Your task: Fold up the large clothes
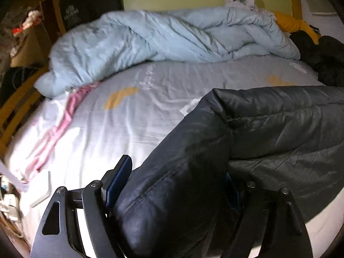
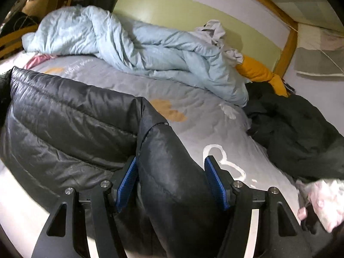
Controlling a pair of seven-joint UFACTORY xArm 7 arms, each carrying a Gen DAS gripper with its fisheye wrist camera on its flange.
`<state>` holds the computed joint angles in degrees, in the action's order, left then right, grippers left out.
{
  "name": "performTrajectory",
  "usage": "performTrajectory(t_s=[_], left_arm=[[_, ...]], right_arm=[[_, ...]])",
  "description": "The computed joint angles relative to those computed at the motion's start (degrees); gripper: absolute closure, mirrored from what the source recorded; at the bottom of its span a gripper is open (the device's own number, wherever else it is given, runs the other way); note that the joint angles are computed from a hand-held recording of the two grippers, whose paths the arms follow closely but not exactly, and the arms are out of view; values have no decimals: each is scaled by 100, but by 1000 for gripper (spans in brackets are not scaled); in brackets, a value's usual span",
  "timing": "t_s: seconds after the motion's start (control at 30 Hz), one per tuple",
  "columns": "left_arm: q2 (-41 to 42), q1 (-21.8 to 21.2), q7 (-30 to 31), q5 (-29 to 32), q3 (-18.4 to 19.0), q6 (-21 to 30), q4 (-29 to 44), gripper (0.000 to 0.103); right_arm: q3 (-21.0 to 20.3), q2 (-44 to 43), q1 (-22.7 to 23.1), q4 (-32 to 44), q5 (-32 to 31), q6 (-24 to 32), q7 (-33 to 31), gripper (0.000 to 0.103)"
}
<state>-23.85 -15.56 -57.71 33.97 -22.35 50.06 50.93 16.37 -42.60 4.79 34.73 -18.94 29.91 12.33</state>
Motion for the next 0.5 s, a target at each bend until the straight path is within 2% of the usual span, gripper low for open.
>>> performTrajectory(t_s=[0.13,0.23,0.3,0.4,0.5], left_arm=[[203,-42,217,-338,295,-454,-244,21],[187,-6,264,-237,261,-522,-282,21],[20,56,141,-95,223,-676,-362,21],[-616,227,-196,215,120,-1269,-701,21],[-1490,691,-790,563,-186,-2147,-1092,7]], right_arm=[[-469,881,233,292,490,-17,-212,32],[-886,1224,517,283,1058,-184,-452,31],[-814,1200,398,170,1009,-484,-421,31],[-436,797,-104,-167,551,-1218,-50,27],[-320,272,-370,-494,512,-1937,286,18]])
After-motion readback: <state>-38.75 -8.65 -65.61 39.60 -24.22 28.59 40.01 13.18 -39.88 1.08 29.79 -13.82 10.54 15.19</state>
